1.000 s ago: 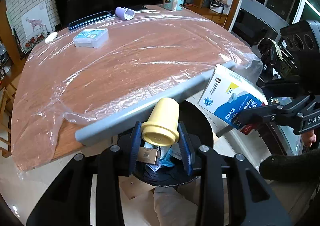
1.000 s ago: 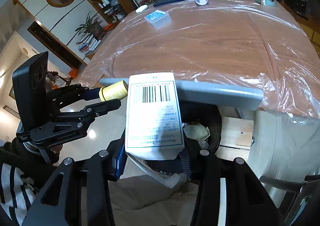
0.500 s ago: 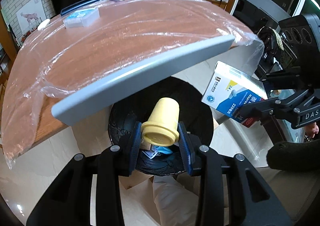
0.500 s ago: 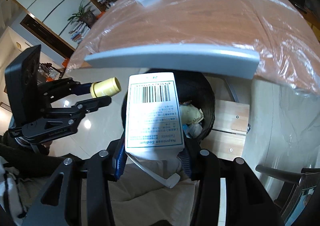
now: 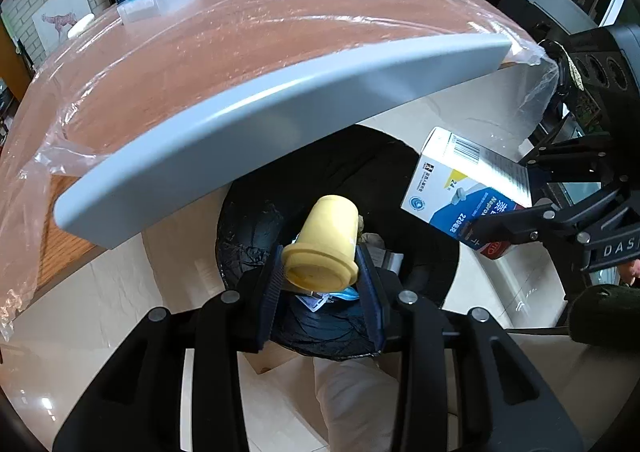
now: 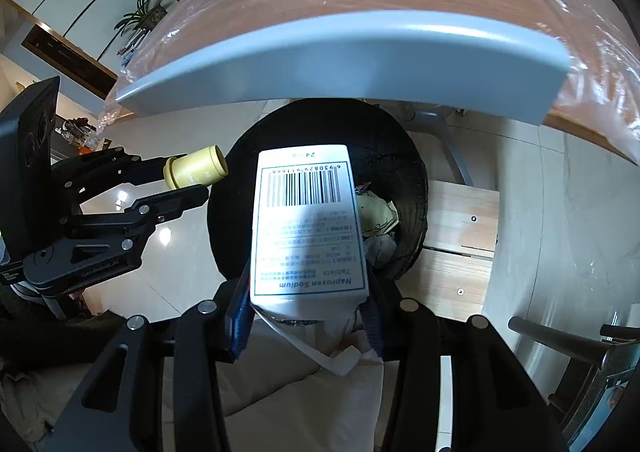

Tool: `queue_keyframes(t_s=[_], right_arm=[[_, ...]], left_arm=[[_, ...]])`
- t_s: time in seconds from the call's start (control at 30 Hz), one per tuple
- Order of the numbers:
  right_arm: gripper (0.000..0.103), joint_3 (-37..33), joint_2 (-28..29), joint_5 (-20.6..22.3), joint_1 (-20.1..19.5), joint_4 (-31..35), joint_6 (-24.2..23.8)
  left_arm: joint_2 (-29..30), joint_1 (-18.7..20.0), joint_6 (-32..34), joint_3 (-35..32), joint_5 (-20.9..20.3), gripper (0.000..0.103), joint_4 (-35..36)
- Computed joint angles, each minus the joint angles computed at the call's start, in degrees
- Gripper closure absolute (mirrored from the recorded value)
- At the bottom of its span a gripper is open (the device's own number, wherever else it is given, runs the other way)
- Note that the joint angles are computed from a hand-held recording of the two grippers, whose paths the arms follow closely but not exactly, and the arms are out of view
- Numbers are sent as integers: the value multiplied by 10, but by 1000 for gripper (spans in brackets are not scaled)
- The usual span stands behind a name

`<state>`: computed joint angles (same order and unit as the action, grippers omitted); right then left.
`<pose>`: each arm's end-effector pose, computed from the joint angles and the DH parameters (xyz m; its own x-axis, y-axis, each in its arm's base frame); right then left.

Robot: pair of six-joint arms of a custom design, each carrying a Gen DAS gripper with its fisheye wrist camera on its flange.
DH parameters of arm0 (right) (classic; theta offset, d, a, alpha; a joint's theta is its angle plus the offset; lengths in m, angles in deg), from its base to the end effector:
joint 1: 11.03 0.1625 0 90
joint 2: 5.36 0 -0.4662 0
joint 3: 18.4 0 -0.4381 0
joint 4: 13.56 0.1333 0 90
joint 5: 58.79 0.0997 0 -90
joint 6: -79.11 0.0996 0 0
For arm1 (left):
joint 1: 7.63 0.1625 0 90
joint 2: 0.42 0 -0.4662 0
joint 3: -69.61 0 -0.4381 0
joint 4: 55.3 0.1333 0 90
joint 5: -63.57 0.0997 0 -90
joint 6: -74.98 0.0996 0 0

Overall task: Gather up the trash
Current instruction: 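Carry the yellow bottle and Naproxen box with both tools over the black bin, then open both tools to drop the bottle and box into the bin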

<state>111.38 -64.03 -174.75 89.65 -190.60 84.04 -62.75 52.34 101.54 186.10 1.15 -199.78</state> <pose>0.1817 -0.4793 0.0875 -0.9178 0.0328 0.3958 -0.0997 0.9456 -0.3096 -0.1315 -0.5860 0.1325 -0.4638 0.7819 -0.4166 0.7913 0.5770 0.2020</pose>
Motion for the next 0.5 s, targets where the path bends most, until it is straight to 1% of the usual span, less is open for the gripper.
queue_keyframes(t_s=[0.33, 0.5], right_arm=[[58, -27, 32, -13, 2, 1, 6], [58, -38, 44, -28, 4, 8, 3]], left_arm=[[17, 3, -3, -8, 12, 65, -4], [27, 4, -2, -12, 16, 65, -9]])
